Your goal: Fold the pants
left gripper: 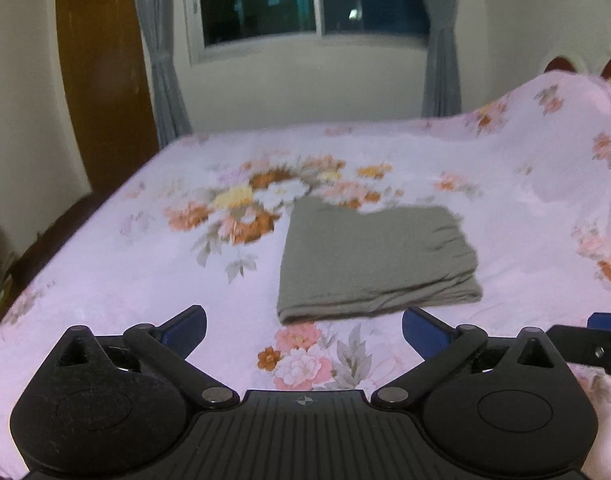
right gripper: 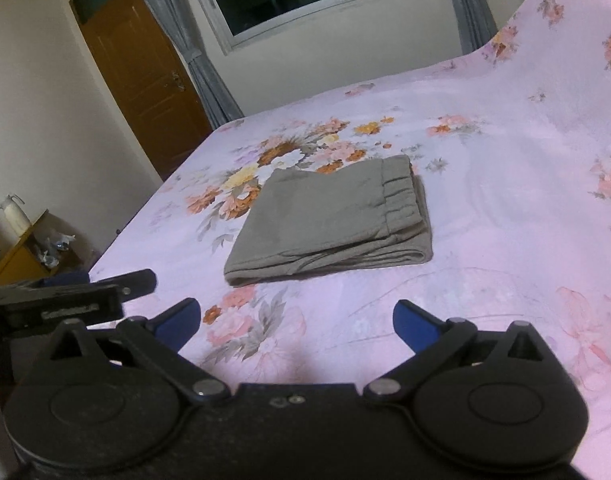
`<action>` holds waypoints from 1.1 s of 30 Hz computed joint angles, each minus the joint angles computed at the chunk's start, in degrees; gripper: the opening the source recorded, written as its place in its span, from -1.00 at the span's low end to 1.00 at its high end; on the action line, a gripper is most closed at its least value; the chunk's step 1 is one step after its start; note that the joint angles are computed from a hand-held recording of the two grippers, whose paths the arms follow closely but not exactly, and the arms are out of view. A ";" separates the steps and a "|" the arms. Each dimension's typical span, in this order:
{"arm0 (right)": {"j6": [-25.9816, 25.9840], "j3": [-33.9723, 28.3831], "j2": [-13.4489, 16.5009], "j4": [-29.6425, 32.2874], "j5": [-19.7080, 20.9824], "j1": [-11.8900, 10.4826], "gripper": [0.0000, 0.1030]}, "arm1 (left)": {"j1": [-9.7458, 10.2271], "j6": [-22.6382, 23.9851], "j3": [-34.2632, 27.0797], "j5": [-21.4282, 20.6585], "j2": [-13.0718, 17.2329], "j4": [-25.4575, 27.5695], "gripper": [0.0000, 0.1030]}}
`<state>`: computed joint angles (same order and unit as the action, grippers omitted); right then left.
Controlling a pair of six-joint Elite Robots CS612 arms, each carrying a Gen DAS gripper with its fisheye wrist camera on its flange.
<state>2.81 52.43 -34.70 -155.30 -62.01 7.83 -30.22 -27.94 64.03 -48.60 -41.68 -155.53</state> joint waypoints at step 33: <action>0.20 18.56 -8.96 -28.82 -17.95 2.57 1.00 | -4.61 -1.18 12.46 3.06 -7.63 -8.36 1.00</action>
